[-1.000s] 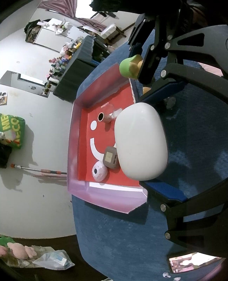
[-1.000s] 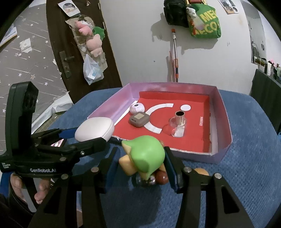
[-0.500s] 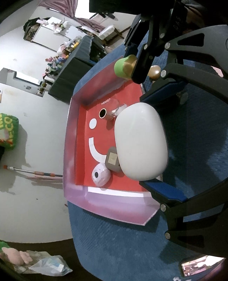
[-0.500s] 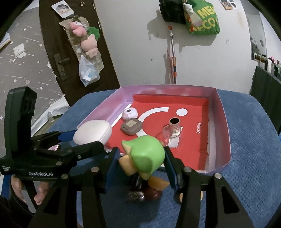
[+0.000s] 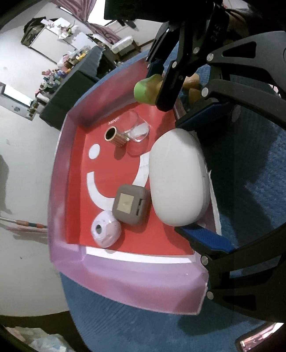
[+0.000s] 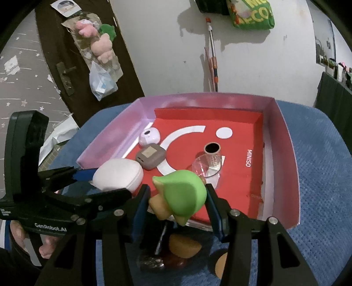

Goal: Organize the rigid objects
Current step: 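Carry the white case and green figure over the red-lined box with both tools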

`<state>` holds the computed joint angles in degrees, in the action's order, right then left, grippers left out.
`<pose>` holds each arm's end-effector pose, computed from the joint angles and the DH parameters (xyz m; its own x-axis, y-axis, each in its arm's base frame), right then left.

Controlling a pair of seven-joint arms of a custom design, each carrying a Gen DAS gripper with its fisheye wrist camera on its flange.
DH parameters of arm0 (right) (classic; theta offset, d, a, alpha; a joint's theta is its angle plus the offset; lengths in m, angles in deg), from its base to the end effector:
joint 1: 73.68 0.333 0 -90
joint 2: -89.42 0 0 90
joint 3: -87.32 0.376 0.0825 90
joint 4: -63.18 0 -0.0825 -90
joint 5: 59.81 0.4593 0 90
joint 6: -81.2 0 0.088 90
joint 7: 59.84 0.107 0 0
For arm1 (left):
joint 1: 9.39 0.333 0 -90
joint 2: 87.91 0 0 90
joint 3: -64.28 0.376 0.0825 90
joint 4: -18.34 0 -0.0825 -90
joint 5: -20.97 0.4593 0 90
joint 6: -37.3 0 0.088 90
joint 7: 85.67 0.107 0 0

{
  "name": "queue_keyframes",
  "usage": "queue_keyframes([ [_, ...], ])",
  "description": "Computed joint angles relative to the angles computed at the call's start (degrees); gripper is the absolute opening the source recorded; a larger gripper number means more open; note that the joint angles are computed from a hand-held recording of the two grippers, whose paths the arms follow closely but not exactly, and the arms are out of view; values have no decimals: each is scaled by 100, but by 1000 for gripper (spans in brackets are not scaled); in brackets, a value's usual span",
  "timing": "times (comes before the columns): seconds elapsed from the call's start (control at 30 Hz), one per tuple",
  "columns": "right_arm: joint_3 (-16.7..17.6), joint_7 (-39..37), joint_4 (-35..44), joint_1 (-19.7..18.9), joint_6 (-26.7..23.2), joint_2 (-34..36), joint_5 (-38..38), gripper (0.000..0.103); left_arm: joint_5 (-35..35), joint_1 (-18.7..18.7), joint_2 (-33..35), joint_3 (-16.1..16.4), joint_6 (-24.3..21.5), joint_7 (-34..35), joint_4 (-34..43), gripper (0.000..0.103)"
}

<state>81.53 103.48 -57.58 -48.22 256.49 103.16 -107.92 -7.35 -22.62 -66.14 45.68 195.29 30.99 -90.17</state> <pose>0.6128 0.2845 0.3727 -0.0238 -0.9739 -0.2259 -0.7508 0.1666 -0.6391 0.6526 -0.3574 0.3708 -0.5688 -0.7781 0.2665 -0.7666 0.3842 -0.5145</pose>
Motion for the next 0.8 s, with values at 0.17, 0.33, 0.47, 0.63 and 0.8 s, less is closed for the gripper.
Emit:
queue_keyframes([
  [0.17,477,-897,-11,-437,-87,106,982,53,120,-51,164,80,-111,-172,173,83],
  [0.33,576,-1454,49,-495,-180,201,1583,53,149,-35,251,69,-52,-215,241,83],
  [0.47,630,-1807,101,-529,-210,287,1963,53,211,-53,301,74,50,-259,277,83],
  [0.63,670,-2137,158,-558,-189,398,2363,53,379,-127,367,117,243,-367,313,83],
  [0.8,400,-2062,208,-333,-184,468,2370,53,646,-251,481,230,432,-616,414,83],
])
